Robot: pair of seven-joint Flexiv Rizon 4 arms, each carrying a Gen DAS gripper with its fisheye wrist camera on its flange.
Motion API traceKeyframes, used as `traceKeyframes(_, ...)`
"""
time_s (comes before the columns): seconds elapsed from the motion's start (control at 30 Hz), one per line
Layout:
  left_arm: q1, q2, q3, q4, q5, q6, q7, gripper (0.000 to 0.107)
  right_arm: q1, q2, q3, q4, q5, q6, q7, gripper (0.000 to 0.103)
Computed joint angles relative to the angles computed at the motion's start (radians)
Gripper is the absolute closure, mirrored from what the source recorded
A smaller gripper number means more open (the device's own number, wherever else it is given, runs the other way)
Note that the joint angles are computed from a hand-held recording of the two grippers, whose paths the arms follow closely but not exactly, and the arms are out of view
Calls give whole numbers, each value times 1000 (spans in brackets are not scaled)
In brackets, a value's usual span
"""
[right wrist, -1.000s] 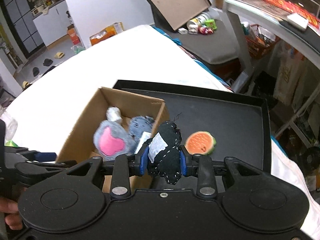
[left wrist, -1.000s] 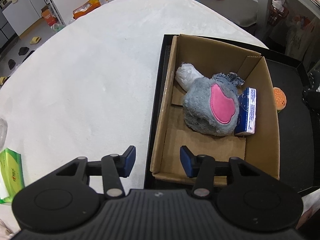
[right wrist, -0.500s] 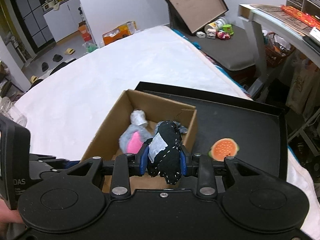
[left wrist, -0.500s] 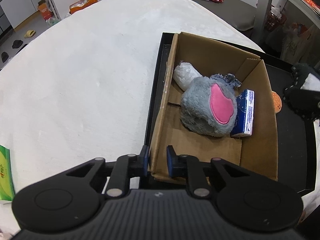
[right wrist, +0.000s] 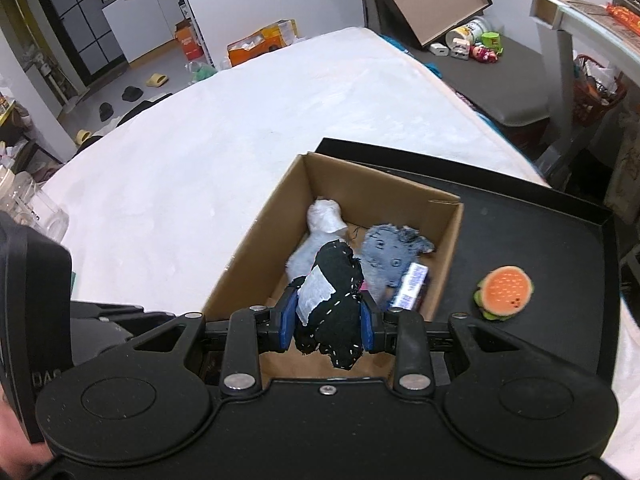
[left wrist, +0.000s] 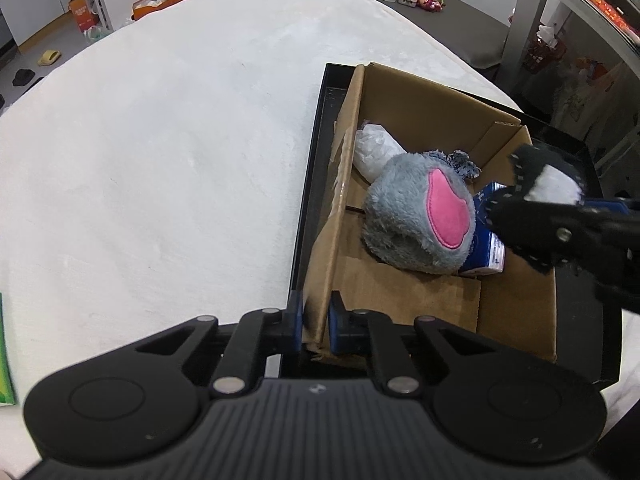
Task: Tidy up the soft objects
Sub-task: 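Drop the black-white cloth into the box and open the right gripper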
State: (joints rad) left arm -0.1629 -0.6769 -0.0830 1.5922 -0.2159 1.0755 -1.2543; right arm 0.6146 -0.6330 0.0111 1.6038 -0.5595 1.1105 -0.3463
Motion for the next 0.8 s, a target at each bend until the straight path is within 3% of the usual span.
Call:
traceKeyframes(0.17,8,-6,-5,-11,-9,-22,6,96,-7,-30,14,-43,29,14,-15,69)
traceKeyframes(0.47,5,-13,-3,-24,-9,-36,8,95,6,-38,-13,-33,60,95,11,48)
traceKeyframes(0.8,-33,-1,34,-30,46,-36,-45,93,27,18,-58,62,6,126,89,46)
